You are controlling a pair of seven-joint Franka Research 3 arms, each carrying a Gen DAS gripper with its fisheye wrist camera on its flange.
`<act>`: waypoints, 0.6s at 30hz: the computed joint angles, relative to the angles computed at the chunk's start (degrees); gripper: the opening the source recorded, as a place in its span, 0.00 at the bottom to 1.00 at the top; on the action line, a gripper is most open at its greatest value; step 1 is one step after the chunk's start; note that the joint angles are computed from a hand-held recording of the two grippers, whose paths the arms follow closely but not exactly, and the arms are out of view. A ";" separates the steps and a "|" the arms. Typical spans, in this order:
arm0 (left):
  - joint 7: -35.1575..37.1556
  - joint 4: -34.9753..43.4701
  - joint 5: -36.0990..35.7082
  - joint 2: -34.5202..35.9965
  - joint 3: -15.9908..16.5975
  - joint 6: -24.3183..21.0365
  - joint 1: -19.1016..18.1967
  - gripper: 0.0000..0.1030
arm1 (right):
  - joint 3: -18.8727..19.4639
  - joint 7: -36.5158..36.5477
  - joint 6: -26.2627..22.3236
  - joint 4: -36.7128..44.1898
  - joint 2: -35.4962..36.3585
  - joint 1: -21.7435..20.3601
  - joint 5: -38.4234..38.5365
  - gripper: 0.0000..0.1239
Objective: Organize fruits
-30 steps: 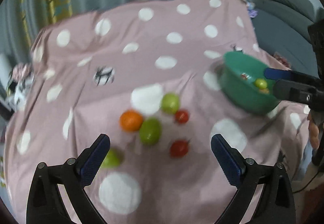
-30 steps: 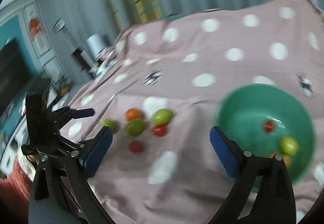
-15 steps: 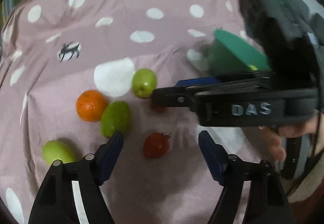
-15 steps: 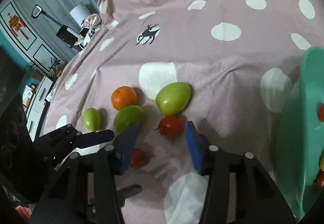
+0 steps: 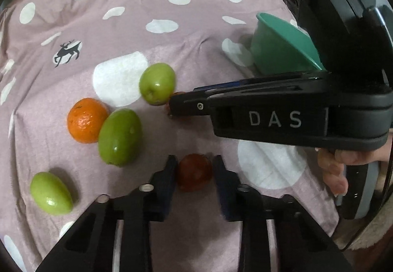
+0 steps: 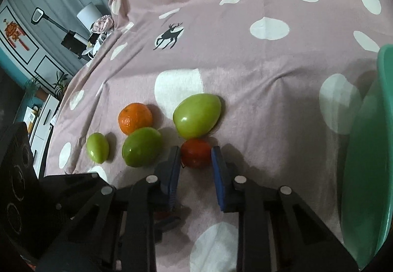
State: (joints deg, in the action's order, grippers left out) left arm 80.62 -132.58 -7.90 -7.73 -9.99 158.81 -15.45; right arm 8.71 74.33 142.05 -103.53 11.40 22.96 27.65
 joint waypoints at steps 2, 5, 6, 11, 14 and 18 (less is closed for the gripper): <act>-1.33 -0.38 2.24 -0.34 -0.57 0.29 0.46 0.28 | 0.09 -0.47 -0.03 -0.28 -0.29 -0.18 0.72 0.21; -3.18 -0.77 4.31 -1.01 -0.69 -0.11 0.80 0.28 | 0.36 -2.30 0.40 -0.86 -0.93 -0.87 3.81 0.21; -3.42 -1.15 3.71 -1.63 -0.43 0.09 0.63 0.28 | 0.42 -2.92 0.70 -1.23 -1.41 -1.10 5.00 0.21; -7.51 -0.95 8.42 -4.36 -1.36 0.98 1.49 0.28 | 0.20 -8.78 3.03 -4.70 -6.09 -2.37 12.90 0.21; -8.40 1.67 10.80 -3.74 -1.67 1.02 0.82 0.28 | -0.95 -12.58 4.44 -7.91 -9.92 -3.32 20.35 0.21; -11.57 8.20 15.76 0.73 -3.36 0.92 0.78 0.28 | -3.14 -13.93 7.19 -13.16 -15.34 -4.15 24.18 0.20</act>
